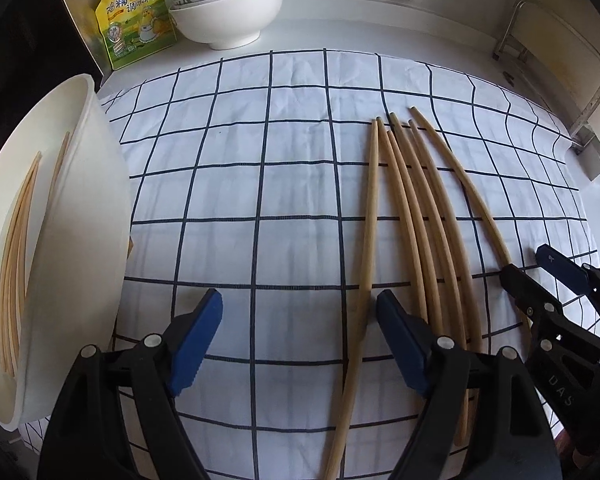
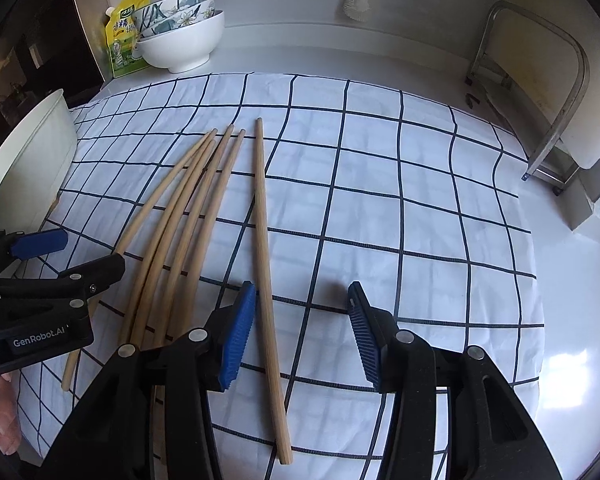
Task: Organize utensils
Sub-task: 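Lower and close the right tool on a chopstick while the left tool grasps another, then lift and carry both held chopsticks over the white basin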
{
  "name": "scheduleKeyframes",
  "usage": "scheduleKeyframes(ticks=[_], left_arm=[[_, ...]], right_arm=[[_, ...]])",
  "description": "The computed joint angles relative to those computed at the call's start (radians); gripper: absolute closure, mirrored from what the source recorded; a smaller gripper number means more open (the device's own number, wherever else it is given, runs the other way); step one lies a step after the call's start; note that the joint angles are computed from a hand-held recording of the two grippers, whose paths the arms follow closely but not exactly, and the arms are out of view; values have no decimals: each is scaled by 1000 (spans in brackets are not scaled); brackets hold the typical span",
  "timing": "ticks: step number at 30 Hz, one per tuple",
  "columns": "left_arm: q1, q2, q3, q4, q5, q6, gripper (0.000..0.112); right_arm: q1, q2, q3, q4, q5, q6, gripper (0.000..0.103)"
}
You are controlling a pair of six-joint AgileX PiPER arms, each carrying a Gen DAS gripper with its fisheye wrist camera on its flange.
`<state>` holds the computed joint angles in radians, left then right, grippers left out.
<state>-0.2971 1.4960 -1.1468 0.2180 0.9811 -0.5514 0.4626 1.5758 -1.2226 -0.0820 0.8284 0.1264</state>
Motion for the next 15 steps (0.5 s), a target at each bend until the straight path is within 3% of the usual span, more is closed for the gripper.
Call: scheduleKeyframes(ticks=[3,5,6,8,11,15], left_arm=[[-2,29,-35,-12,-3,8,39],[-1,33,-41,-25,-14,18,52],[-5,34,-46,-25,-14,18,56],[-12,37,-54,-27,-13,22,76],[-22,39,-66,-38,-3,33,101],[-21,49,-85,-70,11,70,105]], right_arm=[[6,5,0,-7,-12,-1,57],[9,7,0,-8,-17,-7,58],[11,7,0,-7,-20,-11,61],[11,6,0,21,-22,-43,70],[26,8,-5,32,-18,-60,94],[18,13,-18,75,2,-66,97]])
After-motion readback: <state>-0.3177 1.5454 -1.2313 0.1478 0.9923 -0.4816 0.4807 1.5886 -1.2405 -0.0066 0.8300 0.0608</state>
